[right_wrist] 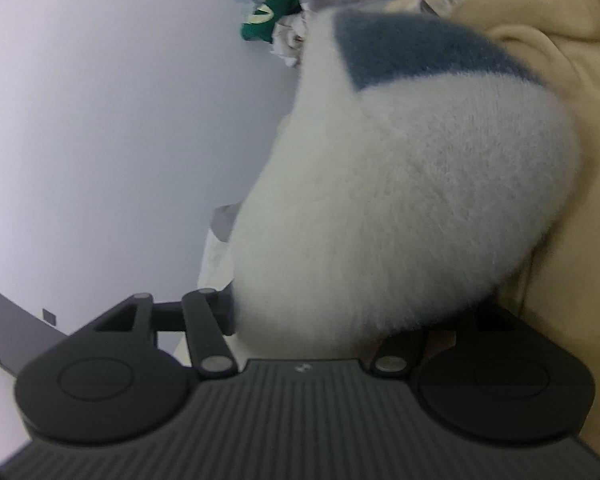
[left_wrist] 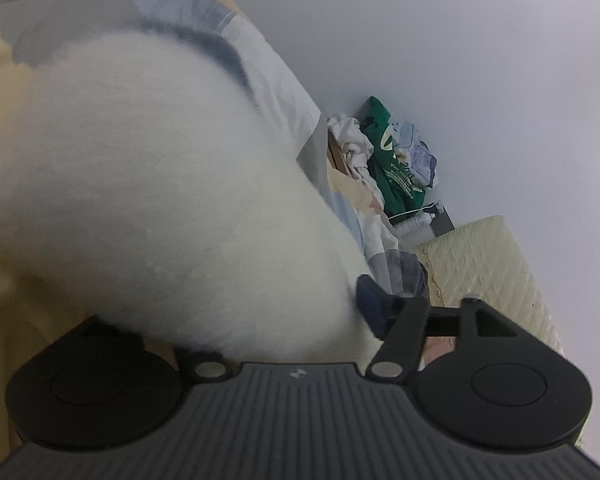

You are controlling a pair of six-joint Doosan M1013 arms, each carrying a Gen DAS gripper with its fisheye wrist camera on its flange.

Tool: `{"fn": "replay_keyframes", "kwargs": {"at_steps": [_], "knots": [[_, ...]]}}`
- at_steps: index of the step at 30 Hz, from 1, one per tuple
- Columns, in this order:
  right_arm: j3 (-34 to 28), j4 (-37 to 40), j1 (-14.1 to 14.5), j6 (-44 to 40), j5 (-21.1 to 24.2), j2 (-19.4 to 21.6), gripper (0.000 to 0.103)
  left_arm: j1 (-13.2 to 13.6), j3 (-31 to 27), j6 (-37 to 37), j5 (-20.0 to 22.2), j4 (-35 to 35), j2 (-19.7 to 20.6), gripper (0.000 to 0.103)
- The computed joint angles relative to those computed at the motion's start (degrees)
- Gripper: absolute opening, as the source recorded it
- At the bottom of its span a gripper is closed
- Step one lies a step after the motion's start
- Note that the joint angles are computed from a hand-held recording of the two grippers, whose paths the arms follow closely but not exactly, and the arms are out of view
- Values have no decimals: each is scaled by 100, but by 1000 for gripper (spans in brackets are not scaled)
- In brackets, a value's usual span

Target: Fold large clothes

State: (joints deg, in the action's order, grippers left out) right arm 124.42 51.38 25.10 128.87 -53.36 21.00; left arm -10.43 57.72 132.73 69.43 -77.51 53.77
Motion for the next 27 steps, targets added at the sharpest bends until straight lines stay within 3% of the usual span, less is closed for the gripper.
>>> {"fn": "replay_keyframes", "kwargs": {"at_steps": [4, 10, 15, 20, 27], "knots": [[-13, 157, 2, 103, 229, -86, 67, 10, 171, 6, -186, 214, -175, 82], [-7, 1158, 369, -529, 546, -365, 67, -22, 323, 64, -562, 1107, -524, 82], [-8, 1918, 716, -1456, 457, -650, 70, 14, 633, 573, -895, 1737, -1016, 82], [-33, 2260, 1143, -2300, -11, -938, 70, 97, 943, 1161, -1087, 1751, -1528, 82], [-406, 2651, 1368, -3982, 231, -1433, 70, 260, 1439, 2270, -1166, 1453, -2342, 82]]}}
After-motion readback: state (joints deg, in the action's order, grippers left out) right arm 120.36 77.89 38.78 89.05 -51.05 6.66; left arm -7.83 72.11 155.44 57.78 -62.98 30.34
